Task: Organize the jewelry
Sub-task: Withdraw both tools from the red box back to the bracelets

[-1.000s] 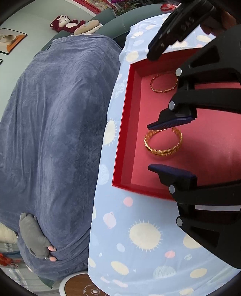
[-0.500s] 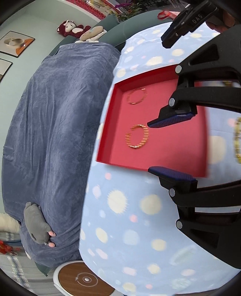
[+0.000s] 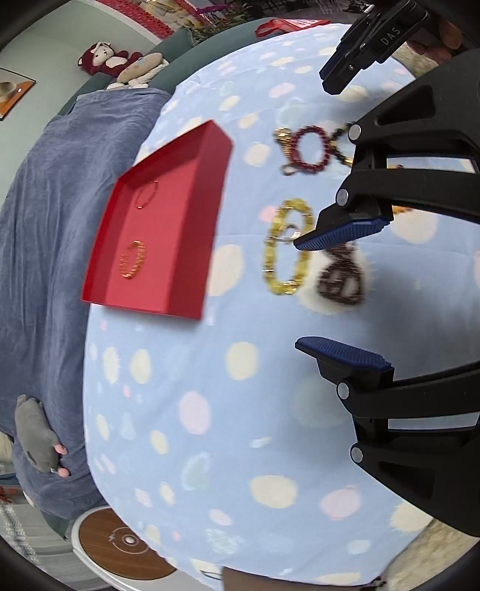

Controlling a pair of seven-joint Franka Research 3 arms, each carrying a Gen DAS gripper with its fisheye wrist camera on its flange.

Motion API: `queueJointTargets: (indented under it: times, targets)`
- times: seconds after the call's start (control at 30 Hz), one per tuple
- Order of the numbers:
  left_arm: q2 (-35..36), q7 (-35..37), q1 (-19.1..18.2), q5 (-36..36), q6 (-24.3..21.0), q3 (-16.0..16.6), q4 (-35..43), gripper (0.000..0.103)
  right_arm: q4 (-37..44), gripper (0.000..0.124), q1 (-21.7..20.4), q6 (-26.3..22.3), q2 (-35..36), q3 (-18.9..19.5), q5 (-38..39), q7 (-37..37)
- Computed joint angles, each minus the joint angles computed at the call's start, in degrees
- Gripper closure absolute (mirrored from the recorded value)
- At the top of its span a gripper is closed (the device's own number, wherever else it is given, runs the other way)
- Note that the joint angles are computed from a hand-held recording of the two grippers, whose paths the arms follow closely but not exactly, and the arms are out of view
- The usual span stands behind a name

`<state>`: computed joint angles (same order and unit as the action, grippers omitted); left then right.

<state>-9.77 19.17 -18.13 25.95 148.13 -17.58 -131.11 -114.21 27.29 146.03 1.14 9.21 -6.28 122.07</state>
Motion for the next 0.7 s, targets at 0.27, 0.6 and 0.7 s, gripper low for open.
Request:
queueJointTargets:
  times: [0.27,0.6,0.7]
  targets:
    - [-0.57,-3.51,-1.24,-0.15,1.51,-1.22,-4.03,0.057,-7.41,0.083,0.2,1.16,-4.45,1.49,0.85,2.28]
    - [3.25,-4.33,-1.43,3.6,2.57,-0.9,-1.73,0.066,-9.05,0.083,-0.23,1.87,-5.49,2.19,0.99,2.73]
    - [3.54,-4.61,-1.56,4.19,3.5,-0.65,-1.72,0.079,-9.5,0.083,-0.37,1.98,-5.76,2.22,1.19,2.91]
